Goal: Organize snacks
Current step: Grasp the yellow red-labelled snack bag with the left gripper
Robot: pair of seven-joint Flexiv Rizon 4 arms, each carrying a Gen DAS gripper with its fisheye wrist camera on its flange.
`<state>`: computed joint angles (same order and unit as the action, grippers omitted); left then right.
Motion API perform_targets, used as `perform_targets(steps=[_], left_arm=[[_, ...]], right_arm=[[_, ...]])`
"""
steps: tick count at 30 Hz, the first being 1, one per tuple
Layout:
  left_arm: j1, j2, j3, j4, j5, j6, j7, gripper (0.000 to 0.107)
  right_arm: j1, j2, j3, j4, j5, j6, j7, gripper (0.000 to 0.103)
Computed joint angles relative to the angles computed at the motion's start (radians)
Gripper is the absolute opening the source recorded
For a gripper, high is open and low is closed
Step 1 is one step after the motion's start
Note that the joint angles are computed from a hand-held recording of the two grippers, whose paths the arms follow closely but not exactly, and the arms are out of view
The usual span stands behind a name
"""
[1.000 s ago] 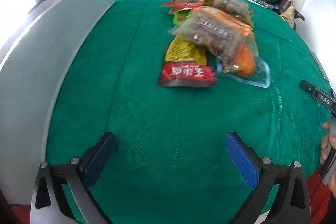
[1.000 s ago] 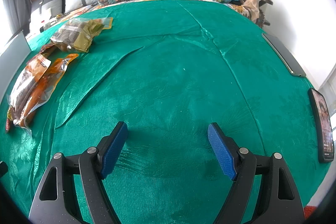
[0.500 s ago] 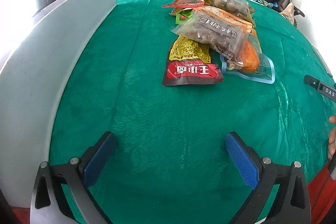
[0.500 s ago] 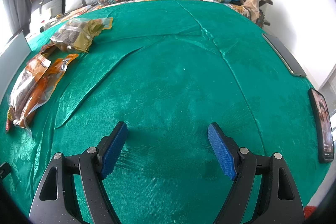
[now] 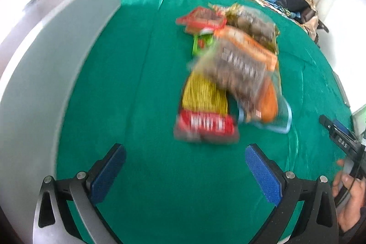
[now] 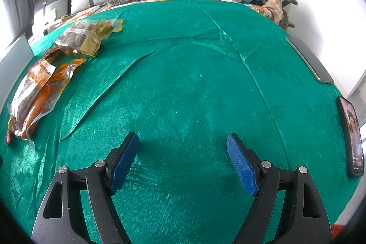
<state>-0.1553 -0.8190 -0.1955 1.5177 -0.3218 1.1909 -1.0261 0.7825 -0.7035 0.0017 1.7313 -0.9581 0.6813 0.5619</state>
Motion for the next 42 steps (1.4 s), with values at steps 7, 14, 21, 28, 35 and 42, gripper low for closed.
perform_targets(steps=[7,14,21,28,35,42], left_arm=[[-0.066,-0.093,0.070,-0.195,0.079,-0.095,0.011,0.102],[-0.081,-0.169,0.089,-0.314,0.090,-0.185,-0.056,0.101],[-0.093,-0.173,0.076,-0.322,0.143,-0.137,-0.018,0.056],[-0.072,-0.097,0.084,-0.177,0.129,-0.073,-0.053,0.053],[-0.041,0.000,0.096,-0.006,0.124,-0.020,-0.096,0.054],[-0.062,-0.035,0.102,-0.042,0.155,0.006,-0.082,0.091]], right_arm=[[-0.002,-0.002,0.002,-0.003,0.005,0.002,-0.002,0.083],[0.000,-0.002,0.001,-0.003,0.006,0.002,-0.003,0.083],[0.000,-0.003,0.000,-0.004,0.007,0.002,-0.003,0.083],[0.000,-0.003,0.000,-0.004,0.007,0.002,-0.004,0.083],[0.000,-0.003,0.000,-0.005,0.008,0.002,-0.004,0.083],[0.000,-0.003,0.000,-0.005,0.008,0.002,-0.004,0.083]])
